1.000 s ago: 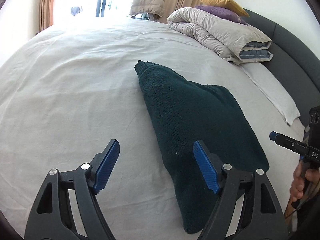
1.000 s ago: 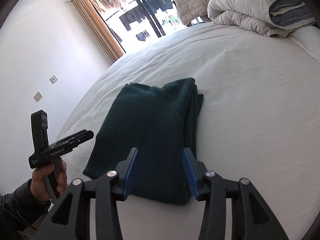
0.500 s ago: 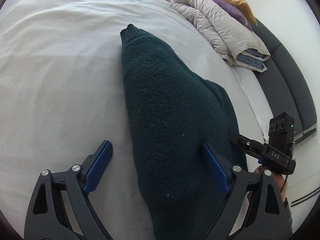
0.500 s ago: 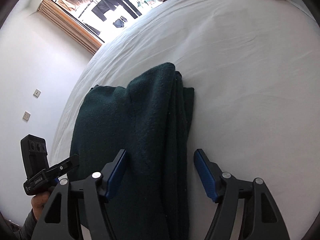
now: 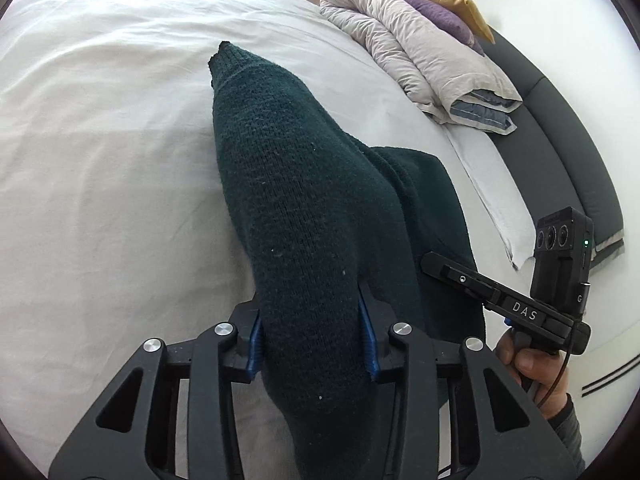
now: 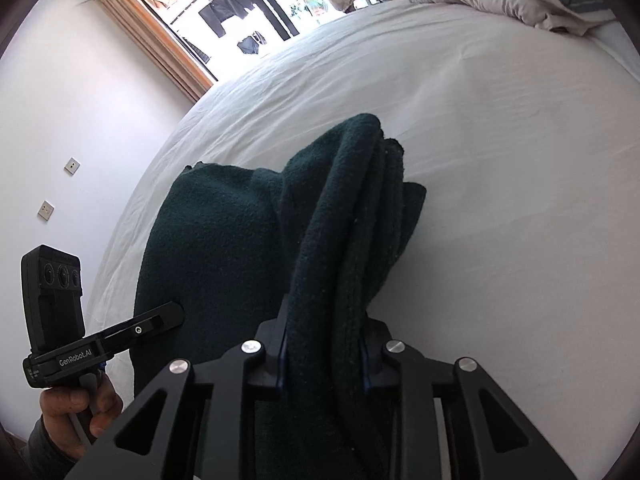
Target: Fold small clothes
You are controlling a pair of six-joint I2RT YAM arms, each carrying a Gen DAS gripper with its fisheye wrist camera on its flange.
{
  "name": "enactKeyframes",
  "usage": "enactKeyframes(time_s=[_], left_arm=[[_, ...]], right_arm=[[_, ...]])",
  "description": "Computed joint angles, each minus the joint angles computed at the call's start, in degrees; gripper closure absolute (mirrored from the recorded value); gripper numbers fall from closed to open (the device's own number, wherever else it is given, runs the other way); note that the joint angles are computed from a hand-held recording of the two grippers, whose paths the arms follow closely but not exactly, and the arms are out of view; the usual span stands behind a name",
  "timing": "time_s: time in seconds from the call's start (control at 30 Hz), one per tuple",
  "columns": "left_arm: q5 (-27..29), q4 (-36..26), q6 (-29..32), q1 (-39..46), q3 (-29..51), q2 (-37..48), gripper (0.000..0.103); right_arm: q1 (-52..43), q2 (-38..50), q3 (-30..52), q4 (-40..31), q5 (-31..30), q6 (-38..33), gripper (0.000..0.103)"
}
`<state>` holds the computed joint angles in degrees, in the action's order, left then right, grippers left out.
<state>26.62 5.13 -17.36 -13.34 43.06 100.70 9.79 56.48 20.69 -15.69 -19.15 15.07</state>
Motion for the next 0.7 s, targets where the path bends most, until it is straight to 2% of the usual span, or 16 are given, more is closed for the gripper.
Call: enactKeyframes(time_s=[0.1, 0.17, 0.23, 0.3, 0.4, 0.43, 0.5, 0.6, 0.7], left_arm=[[0.3, -4.6, 3.2, 3.6, -5.7, -10.3, 0.067], [1.3, -9.3, 6.2, 7.6, -9.3, -17.9, 0.067], [2.2, -16.2, 11.7, 12.7, -12.5, -26.7, 0.067], [3.5, -23.1, 17.8, 19.1, -14.7, -34.1, 0.067], [6.4, -34.5, 29.2, 31.7, -15.2, -41.5, 0.067], [8.2, -39.0, 35.1, 37.8, -15.0, -43.0, 0.067], [10.2, -44.2, 43.5, 46.2, -14.7, -43.0, 0.067], [13.6, -51.4, 58.7, 59.3, -13.7, -38.2, 0.067], [14.6, -53.7, 67.1, 65.4, -14.8, -35.4, 0.066]], right_arm=[[14.3, -9.1, 0.1, -5.3, 8.3, 8.6, 0.076], [25.9, -11.7, 0.5, -6.3, 14.6, 16.1, 0.076], [37.9, -10.5, 1.0, -4.5, 21.2, 23.6, 0.076], [46.4, -6.8, 1.9, -0.7, 24.9, 29.0, 0.076], [56.6, 3.6, 4.7, 6.7, 29.0, 35.1, 0.076], [59.7, 6.9, 5.9, 8.7, 30.6, 36.7, 0.076], [64.5, 12.5, 7.9, 11.7, 33.0, 39.4, 0.076], [68.1, 16.5, 7.9, 15.6, 34.3, 43.3, 0.076], [70.1, 16.4, 6.1, 17.2, 35.9, 47.2, 0.076]])
